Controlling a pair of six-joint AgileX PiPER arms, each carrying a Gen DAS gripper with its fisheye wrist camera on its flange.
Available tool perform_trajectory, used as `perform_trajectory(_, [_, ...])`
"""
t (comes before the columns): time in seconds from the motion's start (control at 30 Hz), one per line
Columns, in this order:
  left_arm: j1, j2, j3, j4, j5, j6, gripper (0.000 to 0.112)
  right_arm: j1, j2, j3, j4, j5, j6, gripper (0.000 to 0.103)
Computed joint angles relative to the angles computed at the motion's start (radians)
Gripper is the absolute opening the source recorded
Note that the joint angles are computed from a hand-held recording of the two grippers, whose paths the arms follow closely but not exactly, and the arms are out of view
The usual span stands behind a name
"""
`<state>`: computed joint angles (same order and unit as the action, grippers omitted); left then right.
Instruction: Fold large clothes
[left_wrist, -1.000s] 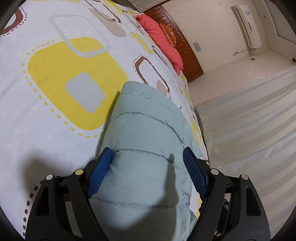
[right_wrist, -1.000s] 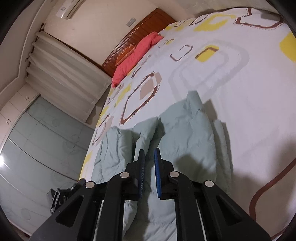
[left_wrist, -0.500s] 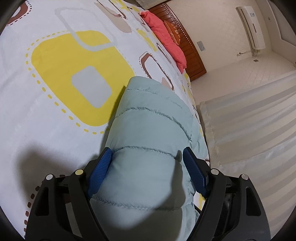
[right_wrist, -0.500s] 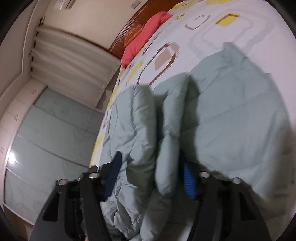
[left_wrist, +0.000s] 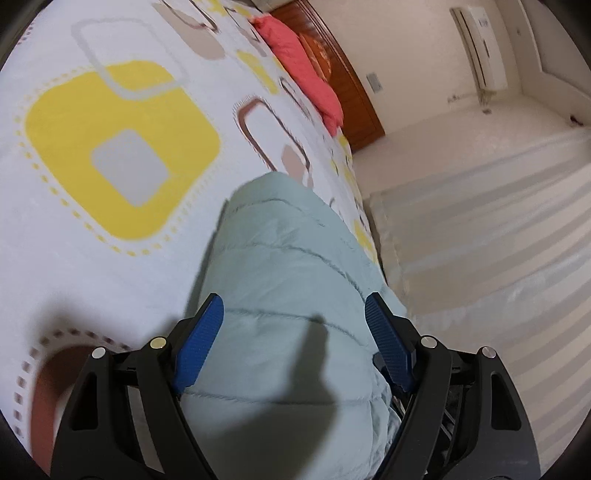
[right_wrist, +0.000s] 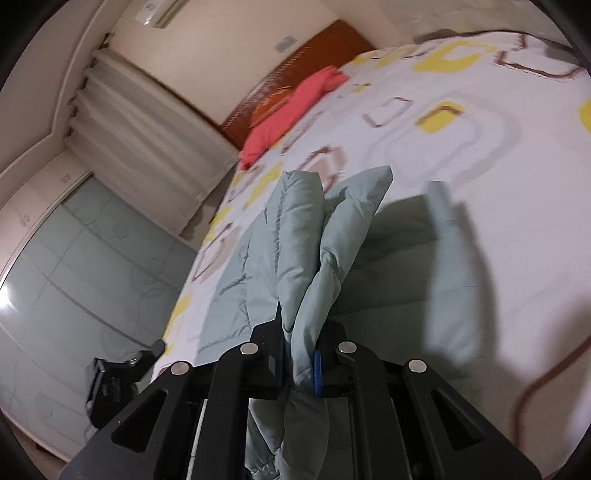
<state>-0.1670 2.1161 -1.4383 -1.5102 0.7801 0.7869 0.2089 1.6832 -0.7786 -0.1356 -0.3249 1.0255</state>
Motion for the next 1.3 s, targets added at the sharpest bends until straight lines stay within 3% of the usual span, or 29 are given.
perform_trajectory(0.17, [-0.080, 0.011, -0.023, 0.078, -0.068, -0.034, 0.078, -0.103, -0.008, 0.130, -0.110, -0.094, 0.123, 0.011])
perform_trajectory(0.27, [-0.121, 0.035, -0.054, 0.176, -0.121, -0.132, 0.078, -0.146, 0.011, 0.184, -0.152, -0.165, 0.173, 0.011])
perform_trajectory(0.63, [-0.145, 0.080, -0.085, 0.236, -0.146, -0.185, 0.078, -0.211, 0.107, 0.238, -0.208, -0.324, 0.254, 0.013])
perform_trajectory(0.73, [-0.132, 0.064, -0.068, 0.210, -0.132, -0.171, 0.078, -0.204, 0.061, 0.261, -0.201, -0.302, 0.281, 0.023])
perform_trajectory(0.77, [-0.126, 0.053, -0.050, 0.182, -0.127, -0.151, 0.078, -0.201, 0.045, 0.269, -0.196, -0.294, 0.289, 0.034])
perform_trajectory(0.8, [-0.123, 0.047, -0.045, 0.176, -0.121, -0.148, 0.078, -0.191, 0.012, 0.293, -0.178, -0.291, 0.291, 0.054])
perform_trajectory(0.87, [-0.116, 0.030, -0.020, 0.155, -0.112, -0.118, 0.078, -0.148, -0.056, 0.349, -0.083, -0.291, 0.243, 0.068])
perform_trajectory(1.0, [-0.103, -0.026, 0.073, 0.083, -0.120, -0.004, 0.078, -0.049, -0.141, 0.406, -0.014, -0.275, 0.226, 0.068])
perform_trajectory(1.07, [-0.100, -0.035, 0.101, 0.071, -0.119, 0.023, 0.078, 0.028, -0.165, 0.414, 0.094, -0.218, 0.159, 0.067])
perform_trajectory(1.13, [-0.105, -0.031, 0.102, 0.105, -0.135, 0.004, 0.074, 0.080, -0.152, 0.407, 0.187, -0.163, 0.096, 0.044])
perform_trajectory(1.17, [-0.113, -0.023, 0.093, 0.140, -0.149, -0.018, 0.065, 0.081, -0.133, 0.401, 0.173, -0.162, 0.104, 0.035])
perform_trajectory(1.3, [-0.154, -0.012, 0.059, 0.276, -0.226, -0.106, 0.053, 0.050, -0.029, 0.410, 0.087, -0.263, 0.181, 0.025])
